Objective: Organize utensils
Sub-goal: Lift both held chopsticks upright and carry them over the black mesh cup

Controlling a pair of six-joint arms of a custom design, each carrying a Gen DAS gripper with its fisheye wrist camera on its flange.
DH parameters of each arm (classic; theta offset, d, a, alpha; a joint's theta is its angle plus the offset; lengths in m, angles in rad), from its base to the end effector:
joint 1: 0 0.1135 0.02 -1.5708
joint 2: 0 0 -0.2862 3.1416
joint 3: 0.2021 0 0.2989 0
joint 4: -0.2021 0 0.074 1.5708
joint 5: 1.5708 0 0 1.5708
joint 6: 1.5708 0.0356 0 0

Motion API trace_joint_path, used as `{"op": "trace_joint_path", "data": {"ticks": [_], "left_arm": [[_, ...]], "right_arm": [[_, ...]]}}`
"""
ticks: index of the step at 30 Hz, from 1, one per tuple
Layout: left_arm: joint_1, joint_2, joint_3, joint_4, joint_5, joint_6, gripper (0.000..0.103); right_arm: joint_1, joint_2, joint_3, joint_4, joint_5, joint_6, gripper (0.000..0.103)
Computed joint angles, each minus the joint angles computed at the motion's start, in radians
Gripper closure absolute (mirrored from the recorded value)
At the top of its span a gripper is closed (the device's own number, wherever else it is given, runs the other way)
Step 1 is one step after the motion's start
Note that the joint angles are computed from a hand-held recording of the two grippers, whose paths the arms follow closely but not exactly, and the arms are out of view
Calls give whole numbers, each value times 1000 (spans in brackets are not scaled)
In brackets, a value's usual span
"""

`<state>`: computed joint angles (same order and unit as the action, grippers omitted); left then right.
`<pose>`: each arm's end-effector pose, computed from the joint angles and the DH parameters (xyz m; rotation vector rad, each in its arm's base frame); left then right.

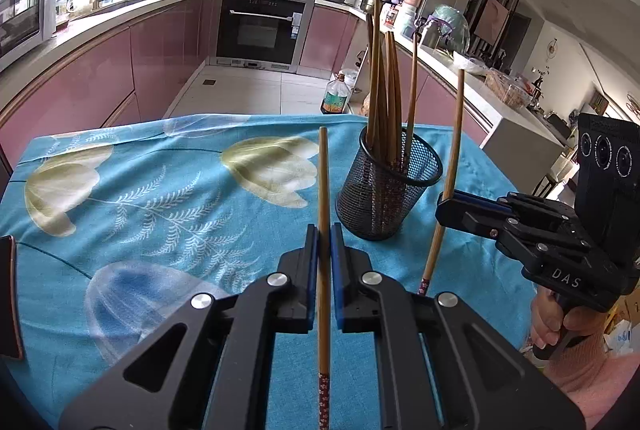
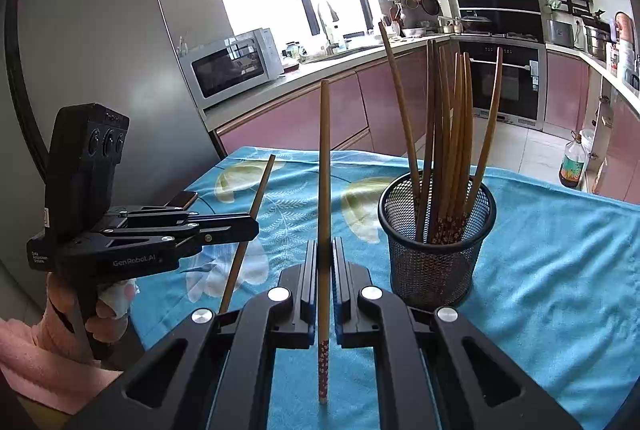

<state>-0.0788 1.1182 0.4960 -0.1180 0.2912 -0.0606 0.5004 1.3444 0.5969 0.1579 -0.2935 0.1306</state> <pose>0.2460 -0.0297 0.1761 0.1698 2.3006 -0.4074 0.2593 0.1535 0.1772 -0.5763 2.1347 0.6751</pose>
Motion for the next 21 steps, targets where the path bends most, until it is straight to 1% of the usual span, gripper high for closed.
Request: {"op": "trace_joint_path", "data": {"ticks": [7,15,18,21], "left_arm": [[18,-45,8,-22,65,-7,96],[28,-78,18,-30,100,-19,96],[26,-86,21,-27,102,-23,96],[12,-89,25,-22,84,-29,96]], "right_arm": [[-45,-53,-12,-7,-21,-11,97],[-52,-83,-15,-1,-10,-7,97],[-60,-88,-17,-1,-16,-9,97],[-60,-81,-16,5,-15,-8,97]]}}
